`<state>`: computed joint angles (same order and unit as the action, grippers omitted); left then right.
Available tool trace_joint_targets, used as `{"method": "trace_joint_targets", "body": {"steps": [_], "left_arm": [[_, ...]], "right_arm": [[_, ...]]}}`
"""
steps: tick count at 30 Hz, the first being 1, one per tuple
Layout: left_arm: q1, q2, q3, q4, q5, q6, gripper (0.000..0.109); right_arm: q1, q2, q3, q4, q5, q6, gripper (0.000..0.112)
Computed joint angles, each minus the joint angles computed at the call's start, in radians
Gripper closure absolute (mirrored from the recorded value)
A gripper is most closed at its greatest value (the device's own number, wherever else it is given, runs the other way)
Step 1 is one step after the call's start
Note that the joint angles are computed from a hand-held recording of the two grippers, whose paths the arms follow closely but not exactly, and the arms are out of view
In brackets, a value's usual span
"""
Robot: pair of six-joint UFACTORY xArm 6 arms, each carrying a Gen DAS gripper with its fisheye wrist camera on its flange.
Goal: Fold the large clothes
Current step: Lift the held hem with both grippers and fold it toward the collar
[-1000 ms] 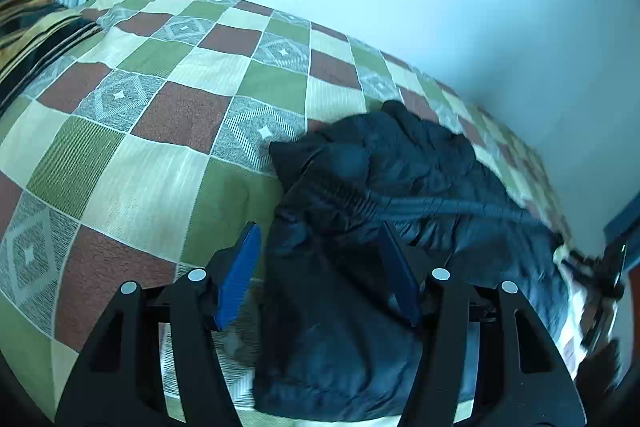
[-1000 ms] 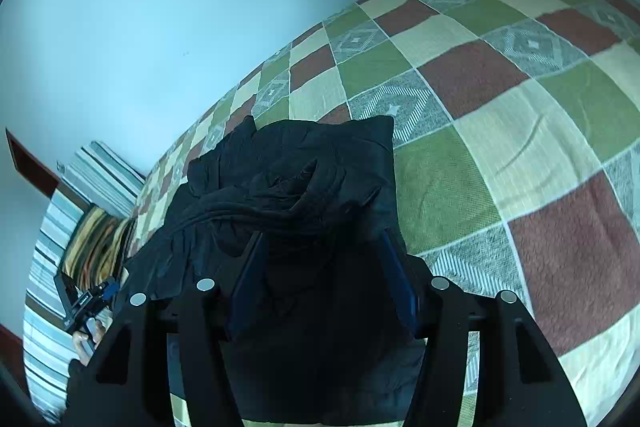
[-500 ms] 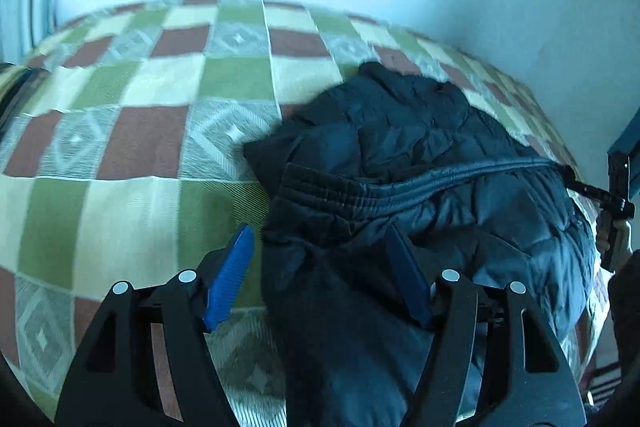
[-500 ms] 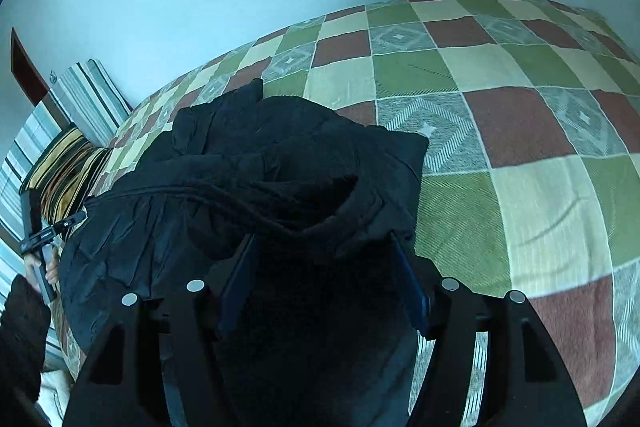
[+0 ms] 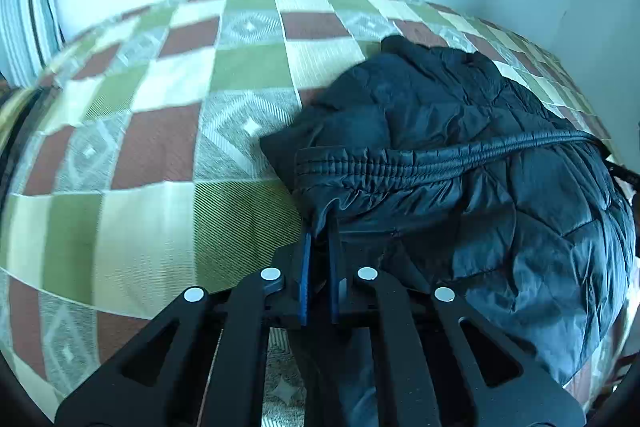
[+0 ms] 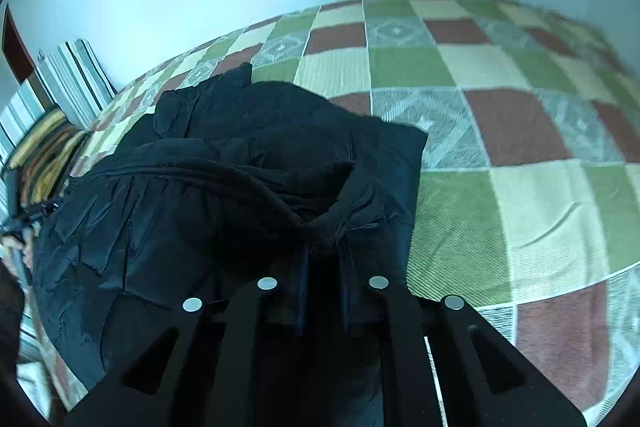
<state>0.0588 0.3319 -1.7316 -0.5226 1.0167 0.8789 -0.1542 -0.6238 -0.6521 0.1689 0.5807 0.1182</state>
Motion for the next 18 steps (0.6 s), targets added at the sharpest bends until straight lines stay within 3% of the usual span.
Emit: {"method": "trace_joint_targets", "body": {"steps": [5,10,15,18], "left_arm": [[-0.005,-0.066,0.039,-0.037,-0.082,0.016,0.104],[-0.051,-0.042,-0.031,-0.014,-0.175,-0.033,0.104],[-0.111,0.115,-0.260,0.114,-0.202,-0.188,0.104],[-0.143,0.274,-0.485,0.205,-0.172,-0.312,0.105]], "right_arm": [[0.008,-0.051,-0.013,-0.082,-0.029,0.058,0.102],[0.004,0.020,-0.111,-0.146,-0.065,0.095,0.102],[-0.015,0.210,-0.282,-0.210,-0.094,0.151,0.102],[-0.024,0.337,-0.384,-0.237,-0.097,0.193,0.102]]}}
